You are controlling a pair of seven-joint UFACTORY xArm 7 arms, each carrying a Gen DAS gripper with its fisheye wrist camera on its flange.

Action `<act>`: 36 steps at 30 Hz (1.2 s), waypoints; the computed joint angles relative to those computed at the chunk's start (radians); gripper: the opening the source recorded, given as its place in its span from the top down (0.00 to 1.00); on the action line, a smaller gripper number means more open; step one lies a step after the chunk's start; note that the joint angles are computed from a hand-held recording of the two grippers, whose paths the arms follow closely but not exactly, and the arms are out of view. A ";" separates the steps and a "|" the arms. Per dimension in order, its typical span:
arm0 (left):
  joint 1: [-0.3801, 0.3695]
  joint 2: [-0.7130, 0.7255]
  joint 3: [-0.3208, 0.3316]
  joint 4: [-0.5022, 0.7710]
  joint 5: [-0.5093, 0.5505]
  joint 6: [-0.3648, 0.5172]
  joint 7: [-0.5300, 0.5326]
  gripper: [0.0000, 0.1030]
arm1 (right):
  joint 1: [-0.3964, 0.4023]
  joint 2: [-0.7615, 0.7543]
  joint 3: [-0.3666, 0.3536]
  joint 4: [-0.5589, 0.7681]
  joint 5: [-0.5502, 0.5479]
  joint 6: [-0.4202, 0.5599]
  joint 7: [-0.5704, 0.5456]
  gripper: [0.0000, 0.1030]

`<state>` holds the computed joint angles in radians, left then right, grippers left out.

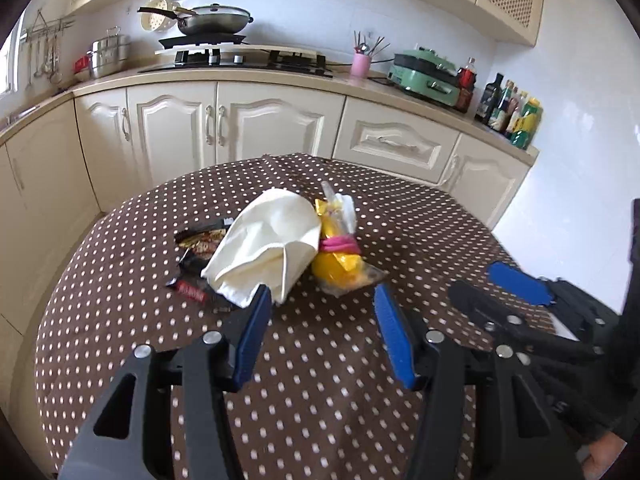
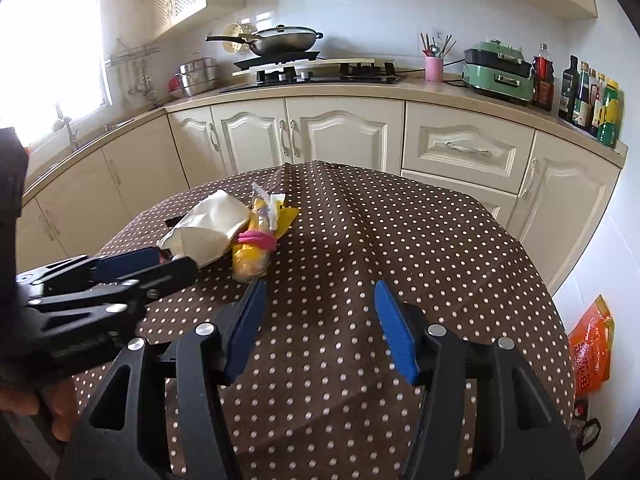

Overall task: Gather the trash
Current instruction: 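Move both grippers back over the table, then grasp the white tissue with the left gripper while the right grasps the yellow bag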

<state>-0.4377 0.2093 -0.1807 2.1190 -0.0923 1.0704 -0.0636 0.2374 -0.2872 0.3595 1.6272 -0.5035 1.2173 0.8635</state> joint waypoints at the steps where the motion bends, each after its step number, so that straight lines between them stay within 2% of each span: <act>1: -0.007 0.029 0.001 0.032 0.013 0.013 -0.006 0.49 | 0.001 0.002 -0.007 -0.002 0.006 -0.009 -0.007 0.47; 4: -0.031 0.083 0.013 0.089 0.061 0.027 -0.032 0.51 | 0.001 0.014 -0.015 0.000 0.012 -0.020 -0.018 0.47; 7: -0.030 0.104 0.013 0.111 0.044 0.023 -0.028 0.69 | 0.004 0.028 -0.021 0.007 0.015 -0.021 -0.028 0.47; 8: -0.029 0.105 0.015 0.110 0.043 0.020 -0.027 0.79 | 0.006 0.035 -0.023 0.013 0.016 -0.018 -0.032 0.46; 9: -0.032 0.116 0.018 0.124 0.049 0.021 -0.027 0.96 | 0.009 0.040 -0.026 0.016 0.020 -0.017 -0.035 0.46; 10: -0.031 0.118 0.019 0.127 0.049 0.019 -0.025 0.97 | 0.012 0.042 -0.031 0.016 0.025 -0.019 -0.037 0.46; 14: -0.001 0.061 0.012 0.048 -0.003 -0.059 -0.001 0.98 | 0.028 0.079 -0.051 0.048 0.062 -0.019 -0.061 0.46; 21: 0.050 -0.040 0.012 -0.053 -0.057 -0.136 0.023 0.98 | 0.076 0.201 -0.088 0.163 0.106 0.006 -0.086 0.46; 25: 0.077 -0.067 0.018 -0.071 -0.074 -0.141 0.027 0.98 | 0.121 0.288 -0.111 0.256 0.062 0.064 -0.085 0.48; 26: 0.083 -0.072 0.019 -0.075 -0.078 -0.140 0.028 0.98 | 0.131 0.299 -0.122 0.265 0.069 0.071 -0.090 0.64; 30: 0.114 -0.115 0.028 -0.122 -0.104 -0.145 0.044 0.98 | 0.167 0.284 -0.141 0.251 0.036 0.081 -0.068 0.65; 36: 0.172 -0.233 0.058 -0.252 -0.191 -0.172 0.082 0.98 | 0.217 0.243 -0.082 0.279 -0.060 0.075 -0.015 0.65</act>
<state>-0.2652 -0.0234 -0.1229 1.8669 -0.2831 0.8987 0.0187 0.4545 -0.0444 0.2776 1.9062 -0.5639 1.2923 0.8488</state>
